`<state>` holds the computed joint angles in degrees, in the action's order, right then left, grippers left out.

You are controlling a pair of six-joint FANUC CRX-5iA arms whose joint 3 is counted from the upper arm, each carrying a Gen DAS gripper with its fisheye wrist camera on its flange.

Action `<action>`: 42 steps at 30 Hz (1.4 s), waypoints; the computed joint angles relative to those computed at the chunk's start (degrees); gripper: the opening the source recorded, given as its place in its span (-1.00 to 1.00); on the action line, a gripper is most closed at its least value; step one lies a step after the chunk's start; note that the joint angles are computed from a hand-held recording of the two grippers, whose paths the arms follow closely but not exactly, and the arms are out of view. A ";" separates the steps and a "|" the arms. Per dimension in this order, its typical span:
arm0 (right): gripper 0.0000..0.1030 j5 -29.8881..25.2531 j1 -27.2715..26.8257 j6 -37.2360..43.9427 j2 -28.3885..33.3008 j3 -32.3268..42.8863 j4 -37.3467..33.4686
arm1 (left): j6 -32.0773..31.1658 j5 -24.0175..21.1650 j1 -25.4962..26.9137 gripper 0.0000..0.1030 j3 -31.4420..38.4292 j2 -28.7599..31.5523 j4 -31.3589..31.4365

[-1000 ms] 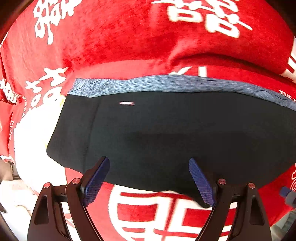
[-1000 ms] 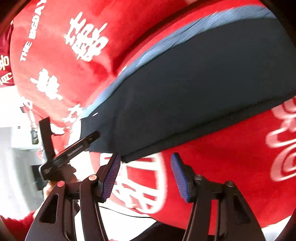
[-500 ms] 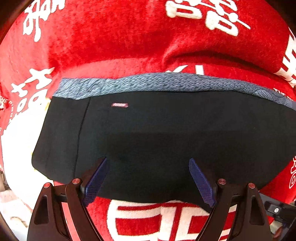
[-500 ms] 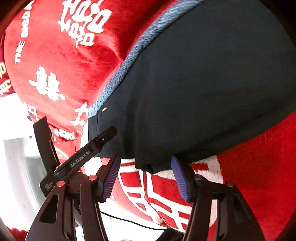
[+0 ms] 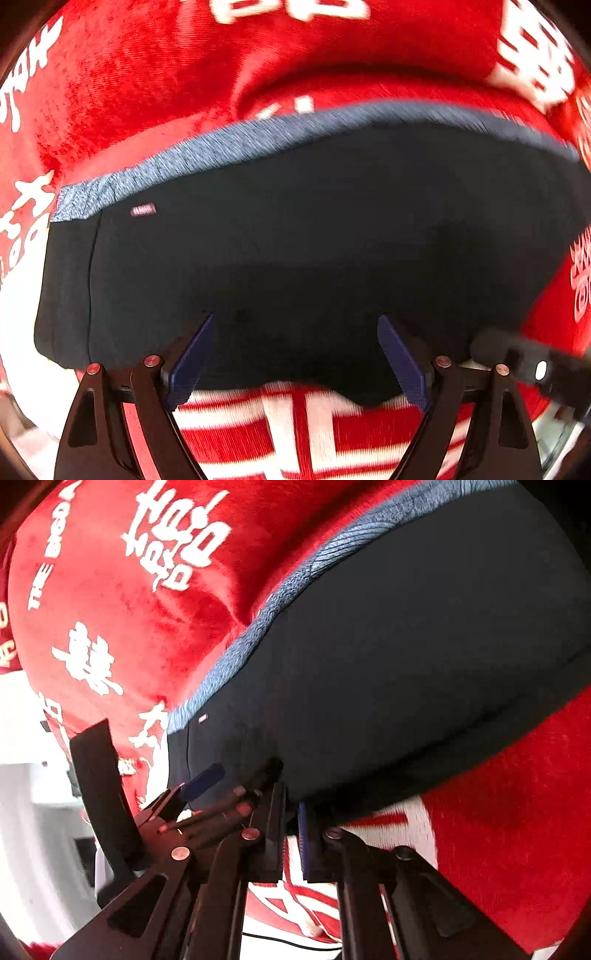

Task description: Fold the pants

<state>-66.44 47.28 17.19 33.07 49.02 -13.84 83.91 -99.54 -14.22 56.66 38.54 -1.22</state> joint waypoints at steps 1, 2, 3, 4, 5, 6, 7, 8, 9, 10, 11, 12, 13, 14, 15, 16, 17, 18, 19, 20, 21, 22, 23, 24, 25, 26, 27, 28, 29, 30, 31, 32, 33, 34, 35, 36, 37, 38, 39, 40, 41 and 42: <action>-0.90 -0.27 0.22 -0.43 -0.29 -0.67 -0.01 | -0.45 0.89 -0.42 0.72 -1.95 -1.28 -0.69; -0.90 -0.04 0.37 -1.19 -0.83 -2.07 -0.30 | -0.73 1.89 -0.85 0.72 -3.98 -2.52 -1.40; -0.90 0.42 0.40 -1.74 -1.23 -3.15 -0.57 | -0.28 2.57 -1.16 0.72 -5.44 -3.32 -1.88; -0.90 1.38 0.26 -2.12 -1.79 -4.52 -1.01 | 0.45 2.96 -1.24 0.72 -6.22 -3.66 -1.86; -0.90 2.90 0.09 -2.11 -2.44 -5.86 -1.47 | 1.17 3.27 -1.11 0.72 -6.79 -3.92 -1.60; -0.88 5.27 -0.26 -1.46 -3.48 -7.68 -2.42 | 2.05 3.32 -0.95 0.72 -6.94 -3.89 -1.16; -0.82 5.73 -0.53 -1.02 -3.86 -8.17 -2.70 | 2.40 3.26 -0.76 0.72 -6.99 -3.87 -0.87; -0.81 5.44 -0.66 -0.88 -4.02 -8.32 -2.41 | 2.63 2.97 -0.57 0.72 -6.74 -3.65 -0.47; -0.68 5.32 -0.95 -0.57 -4.38 -8.86 -2.47 | 2.62 2.74 -0.43 0.72 -6.44 -3.41 -0.19; -0.46 5.28 -1.03 -0.97 -4.65 -9.37 -2.01 | 2.70 2.42 -0.29 0.72 -6.01 -3.08 0.12; -0.42 5.72 -1.15 -1.77 -5.15 -10.33 -1.42 | 2.91 1.77 -0.08 0.72 -5.32 -2.57 0.53; -0.42 7.53 -1.49 -2.21 -6.05 -12.00 -1.79 | 3.30 0.93 0.10 0.72 -4.11 -1.78 0.88; -0.41 9.35 -1.81 -2.51 -6.84 -13.56 -2.28 | 3.75 0.15 0.34 0.72 -2.52 -0.83 1.08; -0.41 10.98 -2.09 -3.08 -7.41 -14.86 -2.27 | 4.90 -0.34 0.60 0.72 -0.80 0.20 1.27; -0.41 11.52 -2.38 -3.12 -7.46 -15.12 -2.56 | 5.17 -0.98 1.24 0.72 1.07 1.27 1.55; -0.55 11.52 -2.90 -2.59 -7.27 -14.96 -3.61 | 5.48 -1.73 1.78 0.72 3.37 2.83 1.86; -0.76 10.20 -3.26 -2.48 -6.46 -13.68 -3.83 | 5.84 -3.11 2.00 0.72 6.09 4.71 2.41; -0.83 8.01 -3.35 -2.35 -5.53 -11.68 -3.28 | 5.76 -5.17 1.98 0.72 9.17 6.79 2.89; -0.84 7.19 -3.16 -1.85 -5.22 -10.64 -2.44 | 5.49 -5.93 1.67 0.72 10.18 7.43 2.61; -0.84 6.17 -2.45 -1.40 -5.17 -9.70 -0.61 | 4.02 -5.29 1.19 0.72 9.25 6.62 2.09; -0.85 5.13 -1.68 -1.37 -5.00 -8.86 0.70 | 2.93 -4.57 0.72 0.72 8.17 5.79 1.91; -0.85 4.10 -1.03 -1.41 -5.02 -8.48 1.60 | 1.34 -2.87 0.02 0.72 5.26 3.80 1.22; -0.85 2.83 -0.41 -2.03 -5.08 -8.46 2.19 | -0.29 -1.19 -0.65 0.72 2.19 1.73 0.04; -0.85 1.86 -0.27 -2.51 -4.73 -8.08 2.26 | -1.14 -0.15 -1.12 0.72 0.14 0.45 -0.87; -0.86 1.62 -0.22 -3.27 -4.93 -8.81 1.99 | -1.37 1.23 -1.44 0.72 -2.07 -0.87 -1.63; -0.86 2.69 -0.37 -4.18 -5.55 -10.53 1.52 | -0.91 2.83 -1.55 0.72 -4.08 -2.02 -1.94; -0.86 3.50 -0.48 -4.39 -6.16 -11.77 1.20 | -0.70 3.41 -1.62 0.72 -4.58 -2.30 -2.04; -0.86 4.08 -0.54 -4.19 -6.60 -12.57 0.97 | -0.74 3.95 -1.67 0.72 -5.01 -2.52 -2.16; -0.86 4.04 -0.47 -3.62 -6.82 -12.83 1.06 | -0.87 4.57 -1.71 0.72 -5.64 -2.86 -2.28; -0.86 3.18 -0.36 -2.92 -6.90 -12.62 1.11 | -1.18 5.57 -1.79 0.72 -6.61 -3.47 -2.50; -0.84 2.39 -0.42 -2.59 -6.64 -11.93 0.72 | -1.30 6.48 -1.85 0.72 -8.65 -4.93 -2.71; -0.79 1.74 -0.84 -2.12 -7.02 -11.86 -0.79 | -1.59 6.45 -2.01 0.72 -8.29 -4.83 -3.14; -0.77 0.23 -1.29 -1.89 -6.61 -10.73 -1.94 | -1.65 6.16 -2.13 0.72 -8.02 -4.68 -3.51; -0.65 -1.80 -1.69 -1.54 -6.60 -9.97 -2.63 | -1.52 5.18 -2.37 0.72 -6.95 -4.25 -3.82; -0.61 -4.68 -1.83 -1.20 -6.64 -8.94 -1.67 | -1.45 3.16 -2.31 0.72 -4.10 -2.90 -3.94; -0.59 -5.73 -1.74 -0.81 -7.10 -8.89 -0.20 | -1.11 2.09 -2.14 0.72 -2.20 -1.94 -3.42; -0.59 -6.45 -1.78 -0.12 -7.61 -8.98 1.44 | -0.62 1.41 -1.81 0.72 -0.07 -0.75 -2.39; -0.59 -6.99 -1.95 0.51 -8.09 -9.07 3.22 | 0.15 1.36 -1.74 0.72 1.68 0.30 -1.60; -0.59 -7.31 -2.28 1.02 -8.38 -9.08 4.73 | 0.43 1.12 -1.76 0.72 3.46 1.29 -1.27; -0.59 -7.60 -2.73 1.62 -8.40 -8.89 5.78 | 0.48 0.63 -1.98 0.72 5.70 2.59 -1.08; -0.59 -8.37 -3.30 2.54 -7.96 -8.15 6.54 | 0.41 0.47 -2.39 0.72 7.06 3.52 -1.17; -0.59 -10.13 -3.87 3.75 -6.83 -6.51 7.25 | 0.46 -0.11 -2.99 0.72 8.73 4.66 -1.46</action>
